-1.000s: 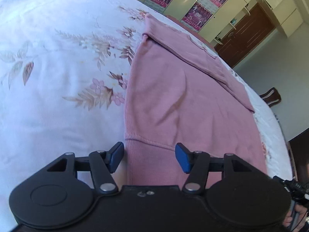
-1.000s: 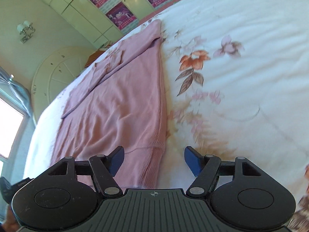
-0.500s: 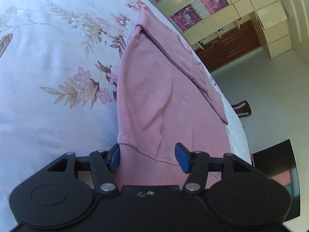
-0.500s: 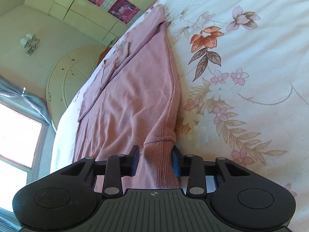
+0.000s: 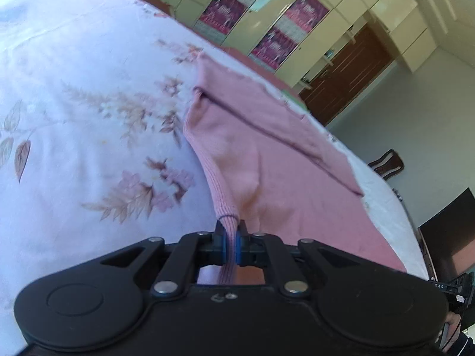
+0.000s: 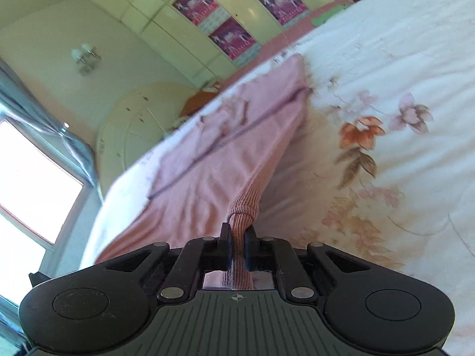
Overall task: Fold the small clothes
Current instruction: 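Lift the held hem with both tools and fold it toward the collar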
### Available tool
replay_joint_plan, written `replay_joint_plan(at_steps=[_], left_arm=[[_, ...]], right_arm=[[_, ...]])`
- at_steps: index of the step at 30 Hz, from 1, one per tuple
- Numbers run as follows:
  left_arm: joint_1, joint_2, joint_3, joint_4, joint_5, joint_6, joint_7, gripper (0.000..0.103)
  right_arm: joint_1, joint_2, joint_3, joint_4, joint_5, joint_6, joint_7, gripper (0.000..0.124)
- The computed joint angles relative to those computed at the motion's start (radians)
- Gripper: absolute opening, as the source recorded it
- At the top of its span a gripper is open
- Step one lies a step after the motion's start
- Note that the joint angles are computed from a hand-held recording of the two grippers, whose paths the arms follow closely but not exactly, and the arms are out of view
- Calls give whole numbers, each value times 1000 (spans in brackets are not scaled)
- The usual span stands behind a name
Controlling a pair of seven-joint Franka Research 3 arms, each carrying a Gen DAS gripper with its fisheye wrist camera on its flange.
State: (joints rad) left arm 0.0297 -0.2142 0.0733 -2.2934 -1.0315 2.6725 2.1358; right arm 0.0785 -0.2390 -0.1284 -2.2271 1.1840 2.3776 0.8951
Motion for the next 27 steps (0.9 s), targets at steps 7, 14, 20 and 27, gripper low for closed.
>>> replay_joint_plan(at_steps=[7, 14, 20, 27], left_arm=[[-11, -31, 17, -65, -61, -18, 25, 46], [16, 30, 11, -5, -112, -77, 64, 41], [25, 30, -38, 1, 16, -11, -4, 4], [11, 9, -18, -57, -61, 29, 17, 5]], right_arm=[[-16, 20, 8, -53, -30, -2, 146, 41], [-18, 60, 2, -14, 20, -29, 130, 52], [-29, 114, 26, 52, -62, -140, 77, 7], [-42, 36, 5, -33, 64, -84, -8, 7]])
